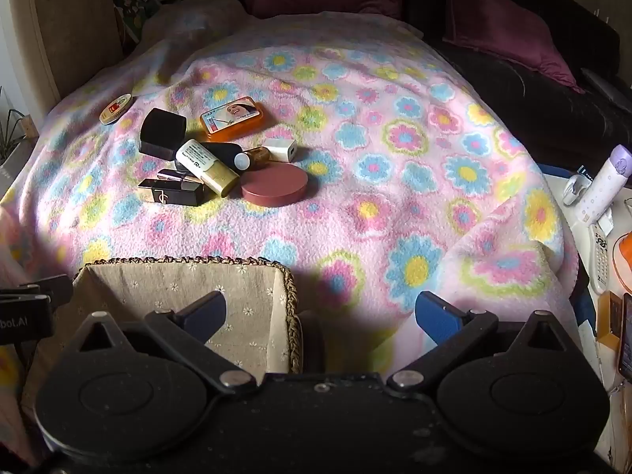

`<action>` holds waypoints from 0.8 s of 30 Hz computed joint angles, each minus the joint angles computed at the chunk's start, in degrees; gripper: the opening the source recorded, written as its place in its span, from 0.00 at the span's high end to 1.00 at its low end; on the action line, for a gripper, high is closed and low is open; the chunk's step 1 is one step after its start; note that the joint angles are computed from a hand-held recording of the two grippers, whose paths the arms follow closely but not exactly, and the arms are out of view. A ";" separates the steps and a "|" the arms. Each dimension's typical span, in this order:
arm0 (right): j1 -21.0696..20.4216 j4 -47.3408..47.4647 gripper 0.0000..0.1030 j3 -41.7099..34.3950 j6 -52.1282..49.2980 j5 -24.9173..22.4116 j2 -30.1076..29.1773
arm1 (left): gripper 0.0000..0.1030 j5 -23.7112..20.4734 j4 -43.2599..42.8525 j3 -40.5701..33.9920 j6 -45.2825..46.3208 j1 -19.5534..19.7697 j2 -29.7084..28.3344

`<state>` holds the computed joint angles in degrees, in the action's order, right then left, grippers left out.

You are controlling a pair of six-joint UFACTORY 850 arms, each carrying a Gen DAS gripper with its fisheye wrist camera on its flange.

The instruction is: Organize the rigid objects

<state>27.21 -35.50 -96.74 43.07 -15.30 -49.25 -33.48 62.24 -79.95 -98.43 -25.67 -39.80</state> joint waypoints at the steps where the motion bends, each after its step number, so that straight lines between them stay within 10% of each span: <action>1: 0.01 -0.21 0.01 0.04 0.23 0.06 0.01 | 0.04 0.01 -0.06 -0.02 -0.03 0.00 0.00; 24: 0.04 0.93 0.01 -0.35 -0.84 -0.22 -0.23 | 0.04 1.07 -0.11 0.23 0.00 0.36 -0.23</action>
<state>27.24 -34.58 -97.09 42.23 -15.52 -49.49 -32.41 62.14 -79.72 -98.43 -25.31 -40.02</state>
